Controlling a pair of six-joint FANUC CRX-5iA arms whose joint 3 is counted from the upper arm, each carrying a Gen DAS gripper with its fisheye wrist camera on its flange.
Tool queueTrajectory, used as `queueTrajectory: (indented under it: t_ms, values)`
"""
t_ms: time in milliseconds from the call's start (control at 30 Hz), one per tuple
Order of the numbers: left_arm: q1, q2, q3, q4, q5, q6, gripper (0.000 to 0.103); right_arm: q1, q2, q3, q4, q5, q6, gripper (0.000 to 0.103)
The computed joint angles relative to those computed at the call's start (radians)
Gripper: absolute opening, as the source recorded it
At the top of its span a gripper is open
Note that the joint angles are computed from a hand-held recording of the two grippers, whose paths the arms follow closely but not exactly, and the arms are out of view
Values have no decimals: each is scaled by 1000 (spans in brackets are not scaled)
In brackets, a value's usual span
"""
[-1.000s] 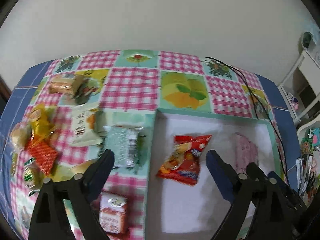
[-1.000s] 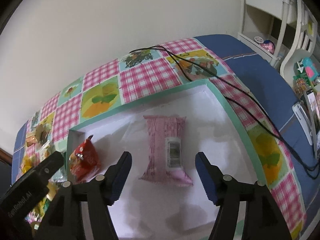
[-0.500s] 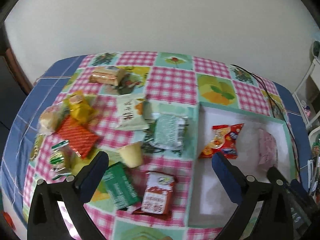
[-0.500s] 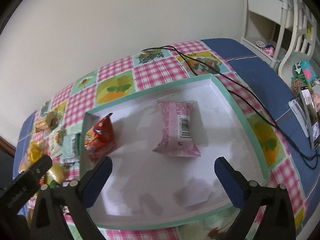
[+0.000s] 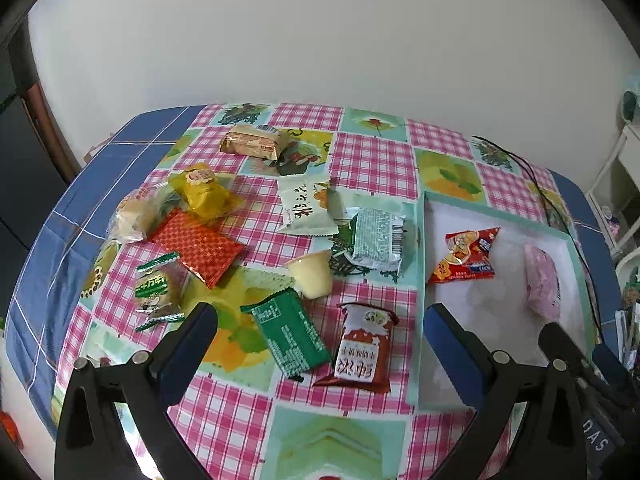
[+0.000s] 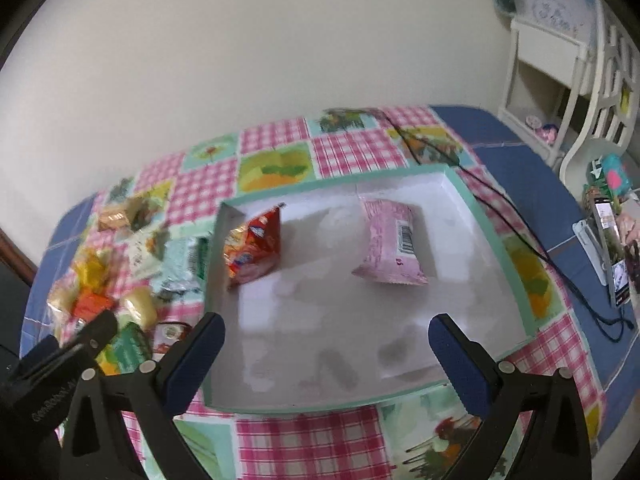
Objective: Organize snacks
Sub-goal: 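Withdraw both grippers from the tray back toward the snack pile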
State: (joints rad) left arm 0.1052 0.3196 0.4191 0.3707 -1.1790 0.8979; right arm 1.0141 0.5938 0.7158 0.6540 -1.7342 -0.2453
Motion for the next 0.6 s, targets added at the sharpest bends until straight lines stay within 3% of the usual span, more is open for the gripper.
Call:
queueTrajectory:
  t_ms: [367,500,600]
  values:
    - [43,-53,-61,10,3,-66,103,30,38,68,-14,-43,8,103]
    - [57,-50,-56,8,-7,-55,103,39,101,163,9,-99,84,103]
    - [63,-43,-48,-3,-5,-48,103,42,100,167,4,-72,87,103]
